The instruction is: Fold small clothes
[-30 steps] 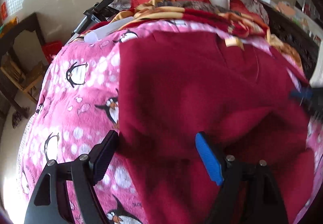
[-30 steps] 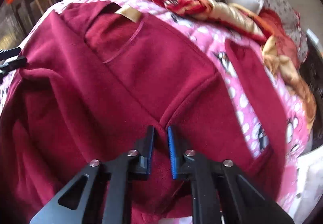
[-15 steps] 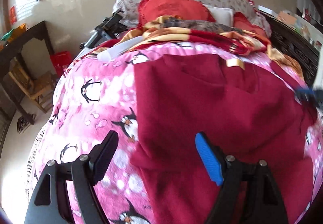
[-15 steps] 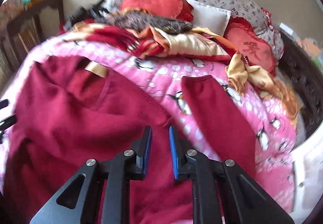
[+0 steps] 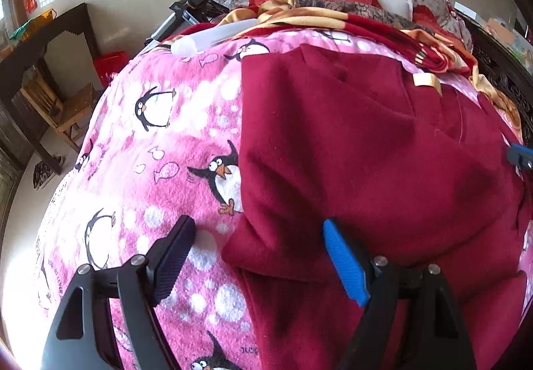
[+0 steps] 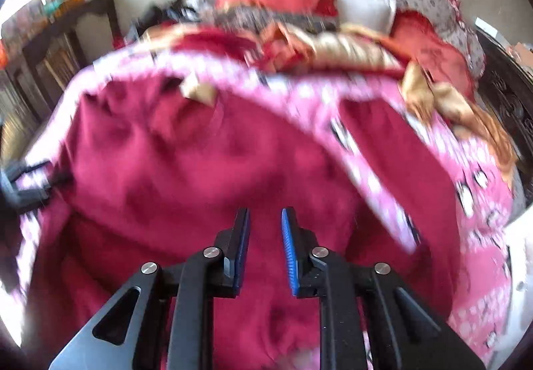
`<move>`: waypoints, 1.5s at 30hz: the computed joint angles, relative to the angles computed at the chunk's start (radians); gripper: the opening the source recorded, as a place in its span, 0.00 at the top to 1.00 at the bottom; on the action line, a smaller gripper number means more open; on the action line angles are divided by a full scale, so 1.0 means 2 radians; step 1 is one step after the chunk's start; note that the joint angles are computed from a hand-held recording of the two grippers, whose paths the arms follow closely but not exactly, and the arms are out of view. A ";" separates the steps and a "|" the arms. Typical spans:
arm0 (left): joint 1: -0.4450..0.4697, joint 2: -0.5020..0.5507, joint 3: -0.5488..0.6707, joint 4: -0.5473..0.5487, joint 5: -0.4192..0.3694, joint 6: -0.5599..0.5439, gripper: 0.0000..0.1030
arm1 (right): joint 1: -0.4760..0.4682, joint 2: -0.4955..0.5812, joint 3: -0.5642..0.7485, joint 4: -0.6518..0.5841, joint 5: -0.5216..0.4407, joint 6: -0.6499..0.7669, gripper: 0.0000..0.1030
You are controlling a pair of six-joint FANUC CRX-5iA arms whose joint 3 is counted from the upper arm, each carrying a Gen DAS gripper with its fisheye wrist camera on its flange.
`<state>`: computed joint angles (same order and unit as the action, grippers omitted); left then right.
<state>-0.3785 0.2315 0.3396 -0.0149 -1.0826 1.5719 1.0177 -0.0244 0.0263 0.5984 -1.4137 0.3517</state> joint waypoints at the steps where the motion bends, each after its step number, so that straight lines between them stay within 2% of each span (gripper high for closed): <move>1: 0.000 -0.002 -0.002 -0.003 0.001 0.001 0.20 | -0.007 0.010 0.009 -0.005 0.012 0.012 0.95; 4: -0.002 0.001 0.004 -0.002 -0.003 0.005 0.19 | -0.032 0.048 0.043 -0.043 0.023 0.050 0.95; 6: 0.004 -0.005 -0.001 0.012 0.001 0.000 0.20 | -0.044 0.080 0.056 -0.035 -0.026 0.037 0.95; 7: 0.006 -0.009 -0.005 0.017 0.008 -0.002 0.20 | -0.047 0.078 0.050 -0.032 -0.027 0.020 1.00; 10: 0.007 -0.017 -0.011 0.017 0.027 -0.002 0.19 | -0.046 0.048 0.025 -0.032 -0.002 -0.032 1.00; 14: 0.004 0.000 0.003 0.017 0.006 0.004 0.19 | -0.021 0.027 -0.001 -0.008 0.009 -0.055 0.99; 15: 0.002 0.004 0.005 0.015 0.001 0.005 0.19 | -0.019 0.025 -0.006 -0.016 0.015 -0.046 0.92; 16: -0.001 0.008 0.009 0.010 -0.006 0.009 0.19 | -0.019 0.031 0.000 -0.029 0.007 -0.032 0.90; 18: -0.009 0.005 0.009 -0.006 -0.007 0.015 0.19 | -0.022 0.042 0.005 -0.047 -0.009 -0.014 0.90; 21: -0.005 -0.009 -0.003 0.019 -0.005 0.002 0.19 | -0.013 0.022 0.000 -0.044 -0.006 -0.028 0.90; 27: -0.009 -0.044 -0.038 0.045 0.004 -0.026 0.19 | 0.041 -0.054 -0.037 -0.037 -0.030 -0.069 0.86; 30: -0.014 -0.058 -0.052 0.053 -0.001 -0.035 0.19 | 0.077 -0.071 -0.048 -0.030 -0.094 -0.106 0.83; 31: -0.014 -0.066 -0.061 0.061 0.000 -0.039 0.19 | 0.083 -0.079 -0.054 -0.035 -0.101 -0.119 0.83; 35: -0.014 -0.088 -0.087 0.076 -0.006 -0.051 0.19 | 0.116 -0.120 -0.084 -0.069 -0.084 -0.161 0.83; 39: -0.014 -0.109 -0.107 0.079 -0.022 -0.056 0.19 | 0.142 -0.121 -0.097 -0.055 -0.105 -0.187 0.82; 41: -0.008 -0.128 -0.128 0.093 -0.026 -0.069 0.19 | 0.142 -0.140 -0.105 -0.082 -0.069 -0.204 0.81; 43: 0.001 -0.149 -0.151 0.105 -0.042 -0.079 0.19 | 0.159 -0.153 -0.111 -0.092 -0.053 -0.200 0.79; 45: 0.009 -0.166 -0.170 0.110 -0.065 -0.086 0.19 | 0.183 -0.142 -0.104 -0.086 -0.084 -0.191 0.75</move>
<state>-0.3605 -0.1003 0.0003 0.2043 -1.2130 1.4008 1.3842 -0.3077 -0.1813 0.4273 -1.5825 -0.0300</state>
